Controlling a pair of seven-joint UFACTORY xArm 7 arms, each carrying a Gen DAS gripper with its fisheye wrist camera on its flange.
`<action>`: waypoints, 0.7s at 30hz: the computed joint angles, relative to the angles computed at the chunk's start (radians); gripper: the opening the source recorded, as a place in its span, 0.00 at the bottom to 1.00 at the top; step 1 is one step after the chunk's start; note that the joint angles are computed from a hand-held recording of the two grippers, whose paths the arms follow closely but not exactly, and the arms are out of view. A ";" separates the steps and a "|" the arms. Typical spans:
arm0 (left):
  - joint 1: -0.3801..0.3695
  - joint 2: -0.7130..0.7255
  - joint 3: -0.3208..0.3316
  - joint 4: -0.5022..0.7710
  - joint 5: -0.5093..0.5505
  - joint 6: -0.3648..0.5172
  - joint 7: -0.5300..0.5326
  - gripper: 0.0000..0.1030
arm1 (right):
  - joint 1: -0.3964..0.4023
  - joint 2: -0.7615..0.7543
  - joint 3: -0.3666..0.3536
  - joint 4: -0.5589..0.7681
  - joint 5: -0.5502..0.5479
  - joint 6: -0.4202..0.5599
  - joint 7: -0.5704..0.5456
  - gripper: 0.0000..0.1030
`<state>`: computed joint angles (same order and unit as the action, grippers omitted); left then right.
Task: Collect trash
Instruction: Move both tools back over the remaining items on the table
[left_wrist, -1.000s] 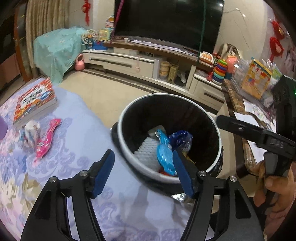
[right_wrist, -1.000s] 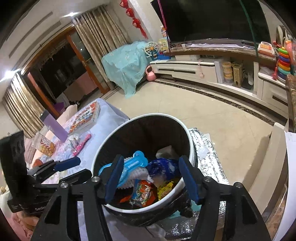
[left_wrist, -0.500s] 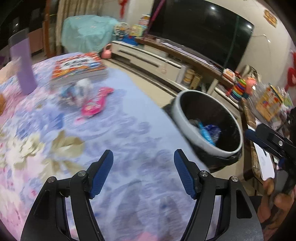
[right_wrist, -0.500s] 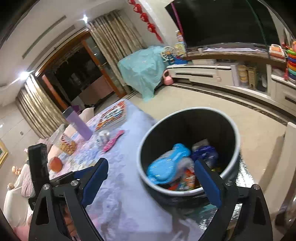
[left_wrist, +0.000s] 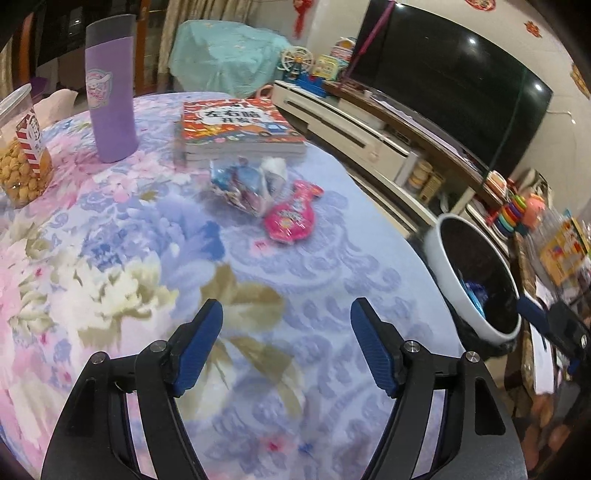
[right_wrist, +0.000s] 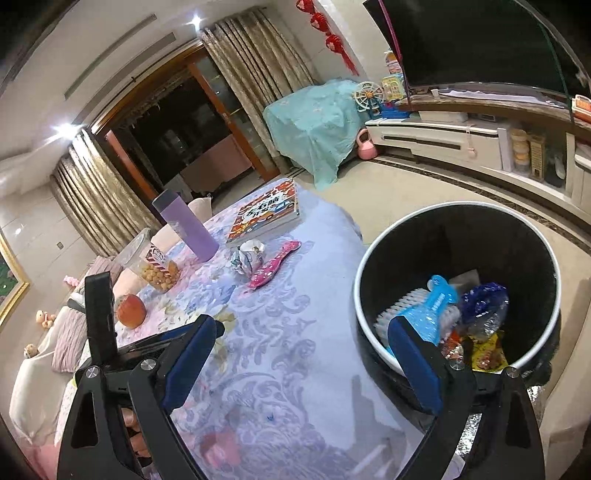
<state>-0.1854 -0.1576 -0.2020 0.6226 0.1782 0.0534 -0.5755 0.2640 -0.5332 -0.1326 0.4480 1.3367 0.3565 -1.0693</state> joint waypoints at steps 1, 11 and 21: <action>0.022 0.012 -0.009 0.014 0.021 0.002 -0.017 0.72 | 0.003 0.005 0.001 0.004 0.004 0.001 -0.003 0.93; 0.000 0.233 0.090 0.272 0.234 0.052 -0.134 0.72 | 0.004 0.094 0.069 0.068 0.160 -0.032 -0.148 0.92; -0.004 0.320 0.119 0.318 0.077 0.004 0.081 0.02 | -0.022 0.207 0.150 0.143 0.198 -0.032 -0.174 0.92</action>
